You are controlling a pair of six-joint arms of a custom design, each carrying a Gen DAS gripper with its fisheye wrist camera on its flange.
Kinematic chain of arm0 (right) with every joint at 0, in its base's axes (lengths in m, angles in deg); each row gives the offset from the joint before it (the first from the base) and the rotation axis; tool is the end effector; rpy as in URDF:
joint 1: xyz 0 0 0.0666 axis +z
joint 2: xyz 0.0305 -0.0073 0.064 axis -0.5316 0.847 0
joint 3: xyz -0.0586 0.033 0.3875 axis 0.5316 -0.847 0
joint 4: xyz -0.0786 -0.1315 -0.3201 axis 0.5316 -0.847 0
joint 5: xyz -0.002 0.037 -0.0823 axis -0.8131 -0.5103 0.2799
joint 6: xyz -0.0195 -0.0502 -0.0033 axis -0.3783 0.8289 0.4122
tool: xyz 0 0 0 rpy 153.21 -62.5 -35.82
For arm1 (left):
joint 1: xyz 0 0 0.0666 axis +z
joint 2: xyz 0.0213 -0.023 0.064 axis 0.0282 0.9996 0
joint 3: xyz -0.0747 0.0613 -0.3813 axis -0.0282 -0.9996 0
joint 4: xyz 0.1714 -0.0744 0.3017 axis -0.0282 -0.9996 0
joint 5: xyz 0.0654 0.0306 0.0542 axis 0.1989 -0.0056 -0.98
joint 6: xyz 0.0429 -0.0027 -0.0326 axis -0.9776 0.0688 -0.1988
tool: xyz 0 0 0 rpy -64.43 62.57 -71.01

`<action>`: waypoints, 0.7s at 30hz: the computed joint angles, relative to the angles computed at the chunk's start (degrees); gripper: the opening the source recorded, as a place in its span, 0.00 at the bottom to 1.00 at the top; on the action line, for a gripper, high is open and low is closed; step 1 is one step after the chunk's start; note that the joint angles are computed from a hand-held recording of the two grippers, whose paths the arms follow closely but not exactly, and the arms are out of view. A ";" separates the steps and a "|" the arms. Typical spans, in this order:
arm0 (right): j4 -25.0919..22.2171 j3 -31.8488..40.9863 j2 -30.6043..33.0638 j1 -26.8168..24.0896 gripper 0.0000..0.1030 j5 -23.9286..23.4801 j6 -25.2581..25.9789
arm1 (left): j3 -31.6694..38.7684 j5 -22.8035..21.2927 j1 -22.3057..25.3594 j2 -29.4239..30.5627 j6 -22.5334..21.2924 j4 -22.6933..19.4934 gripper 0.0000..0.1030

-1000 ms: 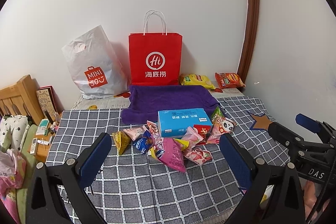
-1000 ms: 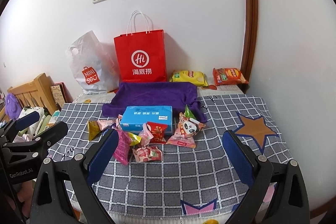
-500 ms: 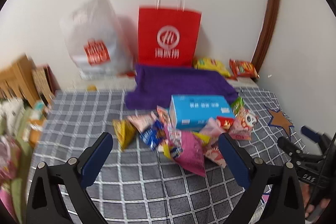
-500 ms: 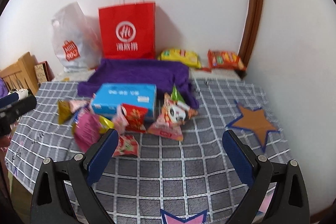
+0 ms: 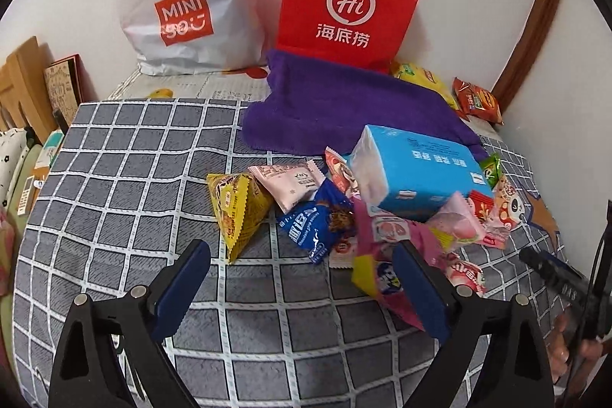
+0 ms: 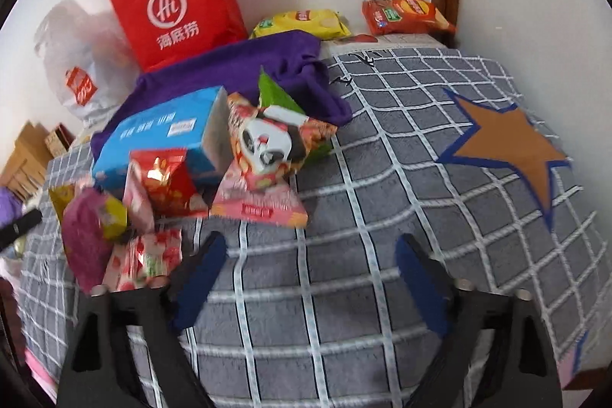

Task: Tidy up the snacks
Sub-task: 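Grasp the yellow triangular snack with the left tool while the right tool grasps the pink panda bag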

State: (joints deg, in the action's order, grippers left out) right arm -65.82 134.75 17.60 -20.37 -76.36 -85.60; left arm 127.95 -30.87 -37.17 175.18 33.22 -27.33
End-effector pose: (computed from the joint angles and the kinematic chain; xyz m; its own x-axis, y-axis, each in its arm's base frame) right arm 0.5057 0.1120 0.4451 -0.8029 -0.1618 -0.5738 -0.3101 0.9354 0.1701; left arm 0.3634 -0.2706 0.5005 -0.6869 -0.4121 -0.5986 -0.3965 0.9028 -0.1666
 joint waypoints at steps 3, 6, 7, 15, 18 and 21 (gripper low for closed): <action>1.31 1.94 1.85 0.72 0.78 -0.75 -1.01 | -1.25 0.48 0.83 -0.63 -1.15 1.73 0.93; 1.08 4.39 4.13 1.90 0.78 -0.11 -1.70 | -1.75 0.13 1.35 -0.89 -1.97 2.35 0.93; 1.12 5.05 4.90 2.20 0.78 -0.36 -2.05 | -1.96 0.17 1.56 -1.03 -2.21 2.55 0.93; 1.62 7.82 8.98 3.12 0.67 -3.39 -3.91 | -5.10 1.99 2.97 -3.02 -3.40 4.34 0.93; 1.91 7.99 9.46 3.01 0.56 -5.19 -4.30 | -5.23 2.67 3.55 -2.61 -3.76 4.11 0.93; 2.04 7.40 8.73 3.10 0.46 -5.26 -3.08 | -3.95 2.20 4.38 -1.26 -4.14 1.90 0.93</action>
State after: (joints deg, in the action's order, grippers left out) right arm -63.78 142.14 26.32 -17.28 -81.62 -88.69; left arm 124.00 -28.66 -32.79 173.92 29.08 -25.44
